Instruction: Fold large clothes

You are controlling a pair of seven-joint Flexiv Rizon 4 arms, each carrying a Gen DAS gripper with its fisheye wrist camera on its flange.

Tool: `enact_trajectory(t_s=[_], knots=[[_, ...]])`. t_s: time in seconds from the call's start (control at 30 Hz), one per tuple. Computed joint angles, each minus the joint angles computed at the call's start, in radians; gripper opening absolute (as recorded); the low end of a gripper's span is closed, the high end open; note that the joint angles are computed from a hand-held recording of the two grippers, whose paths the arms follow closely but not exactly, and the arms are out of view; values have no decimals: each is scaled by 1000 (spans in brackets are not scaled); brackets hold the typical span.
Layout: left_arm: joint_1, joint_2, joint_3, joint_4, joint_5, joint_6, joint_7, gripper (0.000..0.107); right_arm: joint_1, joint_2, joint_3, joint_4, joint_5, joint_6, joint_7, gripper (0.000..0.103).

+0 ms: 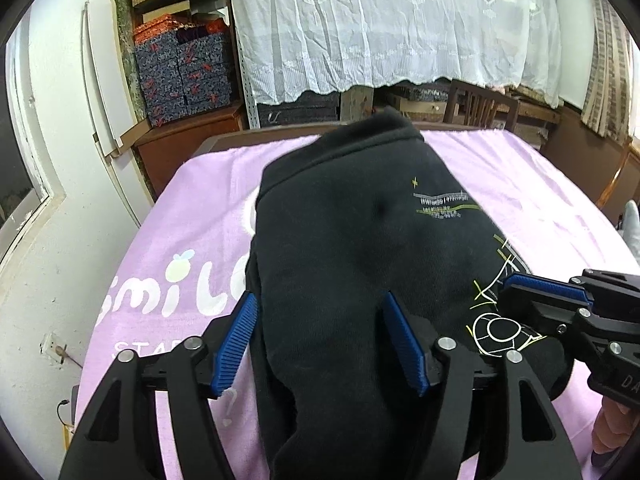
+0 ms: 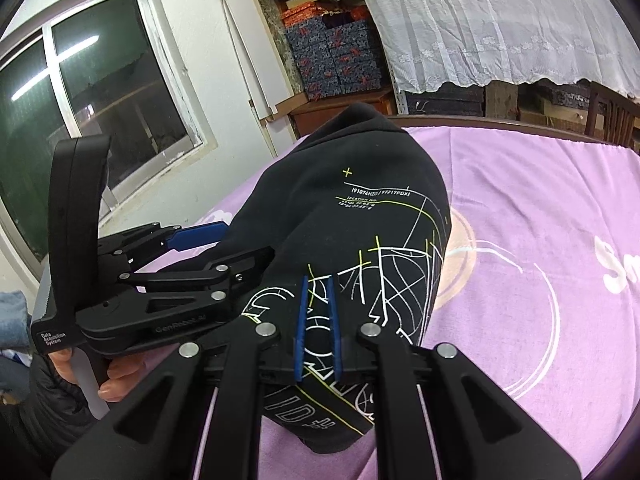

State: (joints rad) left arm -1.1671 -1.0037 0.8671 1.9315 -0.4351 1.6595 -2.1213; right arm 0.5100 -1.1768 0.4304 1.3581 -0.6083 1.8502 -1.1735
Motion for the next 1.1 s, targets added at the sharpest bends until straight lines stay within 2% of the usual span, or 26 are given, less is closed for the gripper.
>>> enact_trajectory(t_s=[0.13,0.2,0.27,0.33,0.43,0.5,0.63,0.77,0.87,1.1], knots=[[-39,-15,40,9,-17,3,-17,70,-45,-10,61,11,-25,6,3,24],[-56,-26,59,5,-24,-8,-21,71,-37,3,41,25,-15,33,9,44],[-60,-27,64,5,-22,-7,-24,71,4,32,-31,45,28,73,23,54],[-67,-30,69,8,-24,-6,-28,72,15,41,-57,54,36,90,40,56],[-69,-33,74,6,-25,-12,-30,74,-9,30,-33,45,12,83,83,61],[-61,-30,67,0,-19,-22,-26,75,-41,9,8,30,-22,60,113,61],[-17,-14,32,-29,22,-66,-25,75,-38,-4,10,7,-34,-13,137,61],[45,25,-26,-28,73,-54,-48,76,-45,-24,42,-12,-17,-40,108,68],[38,22,-12,-30,97,-61,-72,77,-40,-26,42,-17,9,-44,92,73],[42,33,-5,-27,136,-56,-107,83,-84,-50,125,-29,22,-79,45,76]])
